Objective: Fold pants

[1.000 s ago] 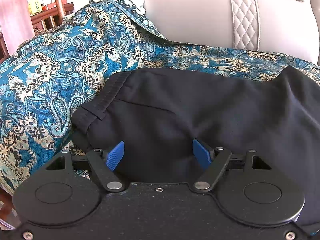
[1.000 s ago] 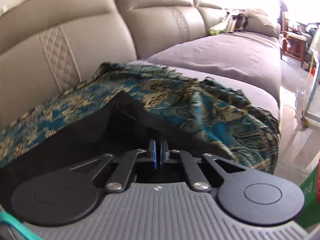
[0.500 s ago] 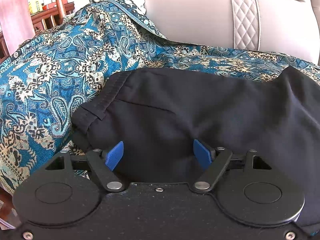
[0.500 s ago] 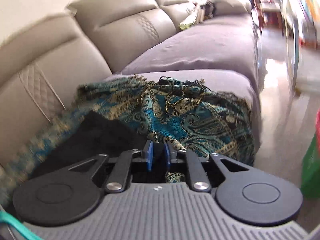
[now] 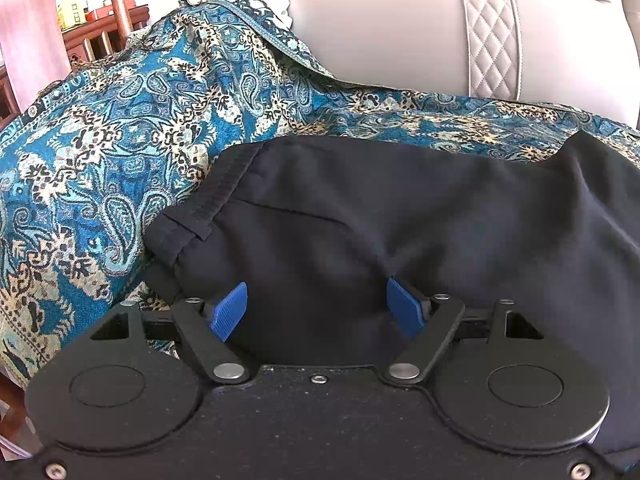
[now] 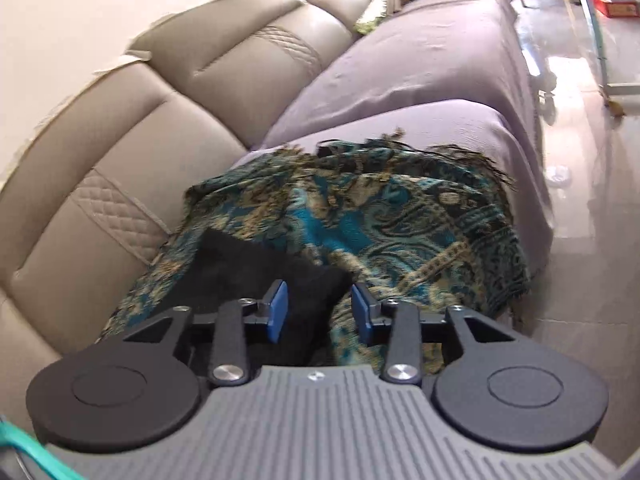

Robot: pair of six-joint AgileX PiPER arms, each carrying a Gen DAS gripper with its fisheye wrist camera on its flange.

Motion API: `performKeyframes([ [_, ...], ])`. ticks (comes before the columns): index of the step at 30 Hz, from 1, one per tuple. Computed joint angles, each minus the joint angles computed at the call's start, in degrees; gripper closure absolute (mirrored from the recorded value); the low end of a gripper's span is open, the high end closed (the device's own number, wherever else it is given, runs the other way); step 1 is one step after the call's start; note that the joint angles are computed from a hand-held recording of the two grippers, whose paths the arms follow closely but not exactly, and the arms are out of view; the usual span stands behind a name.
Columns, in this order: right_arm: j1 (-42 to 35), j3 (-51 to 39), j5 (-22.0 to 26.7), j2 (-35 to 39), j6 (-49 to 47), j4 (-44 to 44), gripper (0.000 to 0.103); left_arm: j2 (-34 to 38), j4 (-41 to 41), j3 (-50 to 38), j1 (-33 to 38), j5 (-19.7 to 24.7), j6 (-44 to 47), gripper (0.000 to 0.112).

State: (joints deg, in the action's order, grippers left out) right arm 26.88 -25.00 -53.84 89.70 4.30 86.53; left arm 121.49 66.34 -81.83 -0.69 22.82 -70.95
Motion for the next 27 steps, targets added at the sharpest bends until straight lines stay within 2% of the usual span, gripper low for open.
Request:
performKeyframes([
  [3, 0.2, -0.2, 2.0, -0.6, -2.4, -2.0, 0.041, -0.1, -0.1, 0.0, 0.1, -0.1, 0.1, 0.036],
  [8, -4.5, -5.0, 9.9, 1.6, -14.5, 1.4, 0.04, -0.1, -2.5, -0.7, -0.2, 0.7, 2.4, 0.036],
  [11, -5.6, -7.7, 7.8, 4.4, -19.4, 4.2, 0.039, -0.9, -4.9, -1.8, -1.3, 2.1, 7.2, 0.039],
  [13, -6.5, -8.5, 7.3, 5.4, -19.3, 3.3, 0.037, -2.8, -3.1, -0.6, -2.5, 0.9, 6.5, 0.039],
  [15, -6.7, -8.7, 6.8, 5.9, -18.0, 2.1, 0.04, -4.5, -5.4, -0.2, -3.7, -0.9, 9.0, 0.037],
  [19, -5.6, -7.3, 5.3, 5.7, -11.8, -3.8, 0.041, -7.4, -16.4, 0.4, -7.6, -5.2, 20.6, 0.035],
  [24, -6.9, -10.9, 7.0, 7.5, -19.8, 1.0, 0.041, -7.2, -30.9, 0.4, -14.8, -9.1, 37.8, 0.031],
  [27, -7.7, -11.7, 7.1, 8.4, -22.1, 0.8, 0.043, -5.1, -31.3, -1.1, -18.8, -9.0, 38.6, 0.031],
])
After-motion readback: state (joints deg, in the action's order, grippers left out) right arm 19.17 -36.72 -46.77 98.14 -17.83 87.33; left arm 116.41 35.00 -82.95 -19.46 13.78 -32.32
